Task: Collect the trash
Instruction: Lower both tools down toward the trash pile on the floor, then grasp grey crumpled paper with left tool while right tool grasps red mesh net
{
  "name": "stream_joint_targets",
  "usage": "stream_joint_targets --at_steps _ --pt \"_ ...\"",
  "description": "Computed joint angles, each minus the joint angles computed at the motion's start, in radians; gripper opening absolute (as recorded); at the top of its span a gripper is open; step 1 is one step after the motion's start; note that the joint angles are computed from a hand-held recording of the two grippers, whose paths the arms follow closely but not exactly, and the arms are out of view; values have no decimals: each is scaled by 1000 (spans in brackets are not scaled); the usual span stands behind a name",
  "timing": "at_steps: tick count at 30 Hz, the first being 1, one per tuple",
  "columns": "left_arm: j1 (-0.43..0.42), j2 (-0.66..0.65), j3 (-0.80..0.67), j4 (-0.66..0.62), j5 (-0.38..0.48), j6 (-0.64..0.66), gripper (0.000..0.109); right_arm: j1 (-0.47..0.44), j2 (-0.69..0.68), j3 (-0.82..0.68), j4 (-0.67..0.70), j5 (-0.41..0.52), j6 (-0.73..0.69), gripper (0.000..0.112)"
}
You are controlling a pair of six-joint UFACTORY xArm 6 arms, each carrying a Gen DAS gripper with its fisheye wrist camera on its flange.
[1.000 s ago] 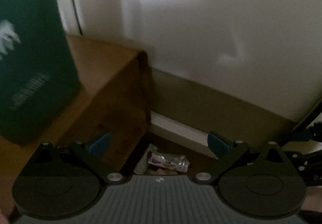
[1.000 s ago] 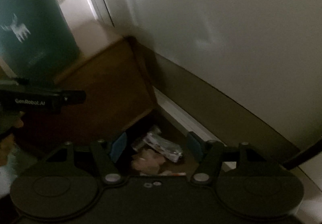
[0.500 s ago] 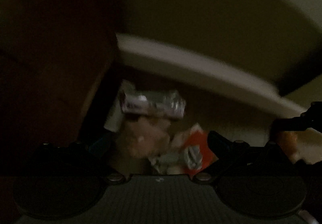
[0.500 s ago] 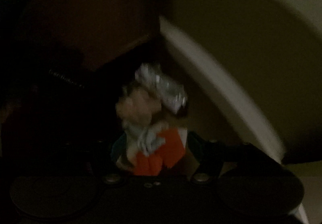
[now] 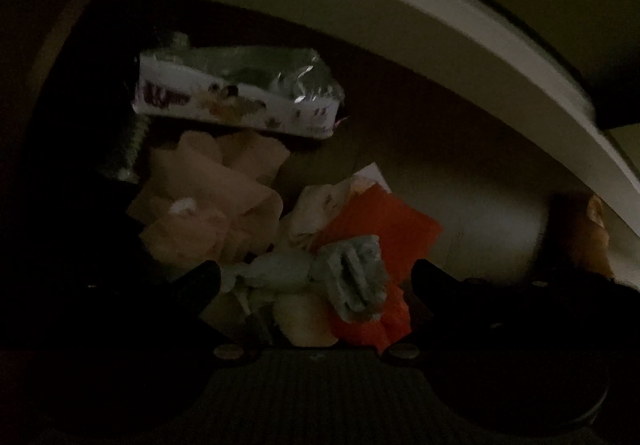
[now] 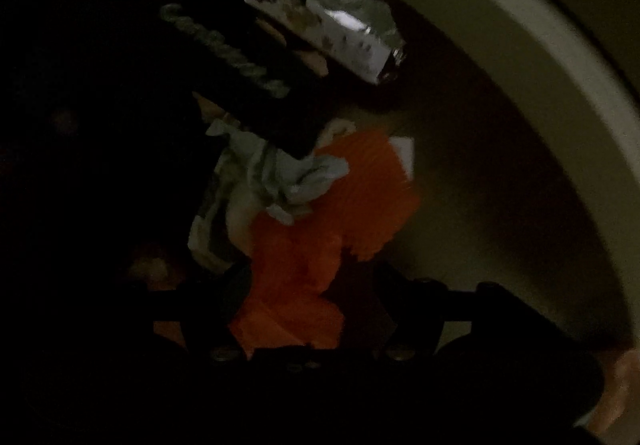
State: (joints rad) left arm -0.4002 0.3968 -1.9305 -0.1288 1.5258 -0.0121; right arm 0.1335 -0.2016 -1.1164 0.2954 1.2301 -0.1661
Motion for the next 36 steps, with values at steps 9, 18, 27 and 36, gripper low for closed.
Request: stream_joint_targets --at_steps 9,18,27,36 --pt "12 15 54 -43 15 -91 67 43 46 44 9 -22 58 65" --pt "11 6 91 -100 -1 -87 20 35 44 57 16 -40 70 28" --pt "15 -7 88 -93 17 -71 11 17 -12 70 -3 -22 55 9" --pt "44 -13 -44 -118 119 -70 9 -22 -98 6 -67 76 62 8"
